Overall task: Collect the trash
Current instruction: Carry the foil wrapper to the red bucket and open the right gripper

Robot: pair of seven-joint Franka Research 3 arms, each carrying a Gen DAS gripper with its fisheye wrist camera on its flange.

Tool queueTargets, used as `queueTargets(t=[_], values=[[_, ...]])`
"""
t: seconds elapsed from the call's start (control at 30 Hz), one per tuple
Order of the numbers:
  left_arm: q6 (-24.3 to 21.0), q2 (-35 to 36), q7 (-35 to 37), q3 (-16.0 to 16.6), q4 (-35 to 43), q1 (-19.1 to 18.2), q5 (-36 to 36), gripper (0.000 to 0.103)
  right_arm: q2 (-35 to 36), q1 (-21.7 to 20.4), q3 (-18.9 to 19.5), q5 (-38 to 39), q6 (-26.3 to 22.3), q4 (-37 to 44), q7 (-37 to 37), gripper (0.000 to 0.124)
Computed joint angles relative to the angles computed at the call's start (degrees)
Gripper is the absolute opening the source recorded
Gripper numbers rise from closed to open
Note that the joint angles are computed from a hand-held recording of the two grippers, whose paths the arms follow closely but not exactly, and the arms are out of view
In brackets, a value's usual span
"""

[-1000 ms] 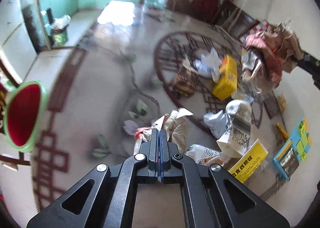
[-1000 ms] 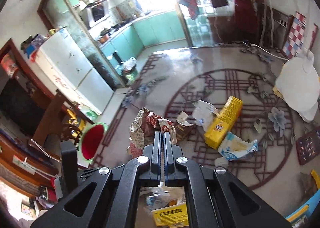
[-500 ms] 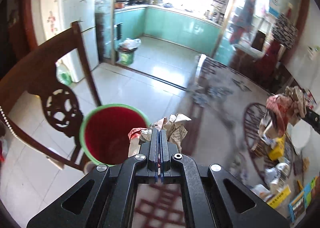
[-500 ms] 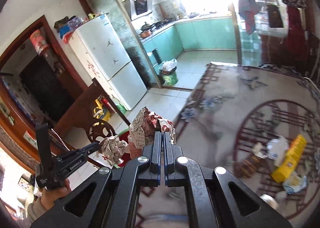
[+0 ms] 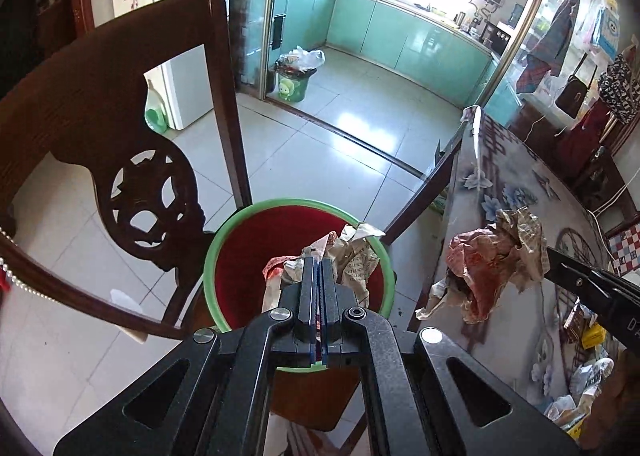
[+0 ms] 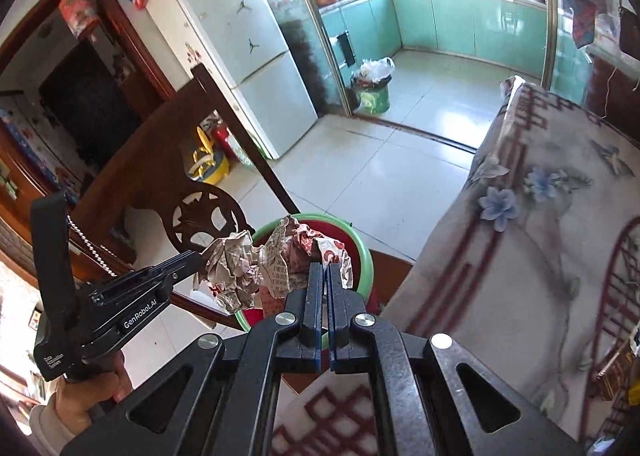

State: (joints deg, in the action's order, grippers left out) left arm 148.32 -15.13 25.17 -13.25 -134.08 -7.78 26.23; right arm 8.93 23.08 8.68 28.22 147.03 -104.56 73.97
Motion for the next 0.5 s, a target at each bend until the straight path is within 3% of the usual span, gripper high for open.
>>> queueTargets(t=[0.3,0.33,0.37,0.4,0.43,0.5], values=[[0.42,1.51,2.87,1.58,-0.39,0.6,-2.41,0.001,4.59,0.91,0.36,-2.8,-2.28,4.75,2.57,0.002],[-0.31,1.72,2.77,1.39,-0.09,0.76,-2.16,0.014,5.25,0.86,0.53,-2.34,-2.45,5.38,2.47,0.002],[-0.56,1.63,1.97,1.06,-0.04,1.07,-1.3,0.045,5.31,0.53,0.8,-1.19,-2.55,5.4,1.83,0.002],[-0.53,1.32,0.72,0.71,-0.22,1.49,-0.06,0.064,5.38,0.16,1.27,0.56,-2.28,5.31,0.75,0.002],[-0.43,0.8,-1.18,0.18,-0.49,2.05,1.74,0.094,5.52,-0.21,1.79,2.53,-1.76,5.24,-0.77,0.002],[-0.56,-0.65,-5.35,-1.06,-0.93,3.13,5.9,0.097,5.44,0.19,1.87,2.78,-0.17,4.8,-2.21,0.002]])
